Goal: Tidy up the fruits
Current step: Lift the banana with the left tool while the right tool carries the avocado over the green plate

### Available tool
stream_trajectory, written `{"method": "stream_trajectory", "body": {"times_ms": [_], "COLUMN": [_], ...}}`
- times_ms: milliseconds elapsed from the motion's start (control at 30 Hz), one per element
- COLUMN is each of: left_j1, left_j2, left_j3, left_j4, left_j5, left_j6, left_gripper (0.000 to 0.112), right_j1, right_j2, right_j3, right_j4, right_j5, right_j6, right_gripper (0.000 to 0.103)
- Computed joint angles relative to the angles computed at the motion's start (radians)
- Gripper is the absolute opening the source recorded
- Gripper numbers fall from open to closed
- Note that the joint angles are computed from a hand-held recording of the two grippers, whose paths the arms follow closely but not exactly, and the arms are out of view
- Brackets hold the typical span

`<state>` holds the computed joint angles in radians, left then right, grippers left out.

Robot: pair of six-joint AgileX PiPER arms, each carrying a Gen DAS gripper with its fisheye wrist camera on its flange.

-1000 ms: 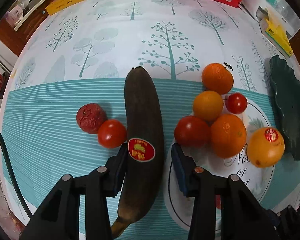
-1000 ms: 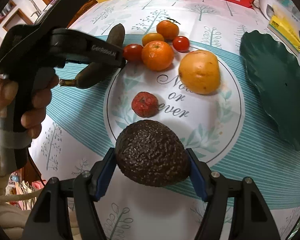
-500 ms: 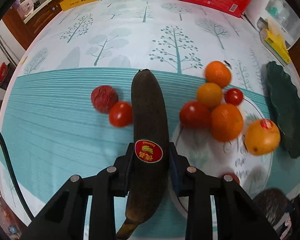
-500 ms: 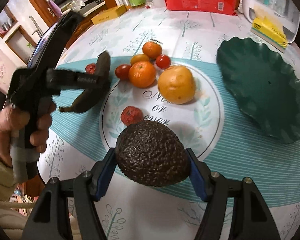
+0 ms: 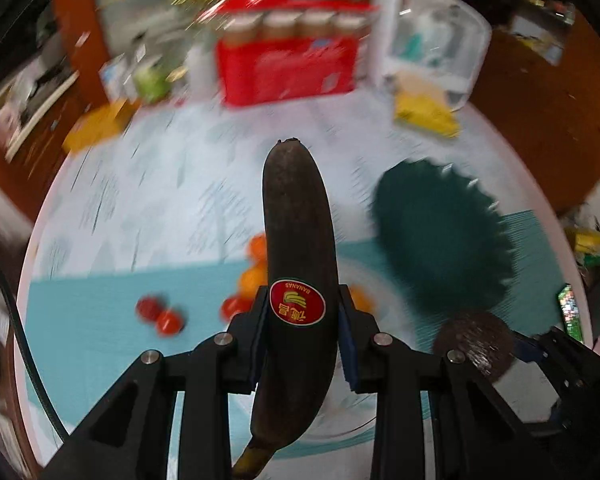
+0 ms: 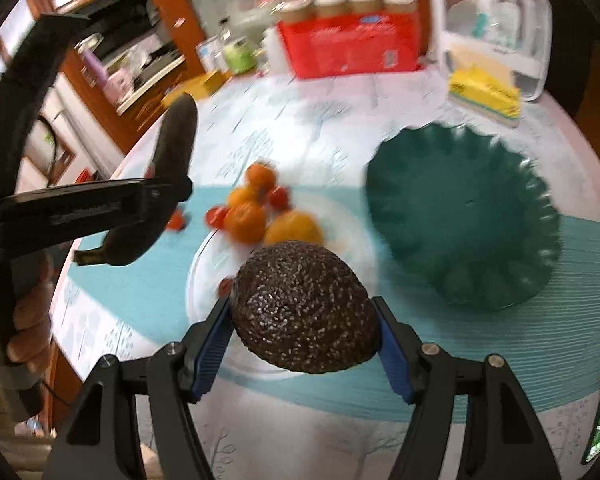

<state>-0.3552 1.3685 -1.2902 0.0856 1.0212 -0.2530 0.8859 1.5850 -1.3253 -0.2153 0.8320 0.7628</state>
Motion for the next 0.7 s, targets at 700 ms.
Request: {"method": "stream_trajectory", "body": {"times_ms": [700], "left_j1": [-0.220], "left_j2": [0.616], "left_j3": [-0.603], "left_j4": [-0.023], "left_j5": [0.081], "left_j6": [0.050], "left_gripper": [0.029], "right_j1": [-0.350], "right_j2": [0.034], "right_j3": [0.047], "right_j4": [-0.190], "right_j5": [0.034], "right_j6": [0.113], "right_gripper": [0.068]}}
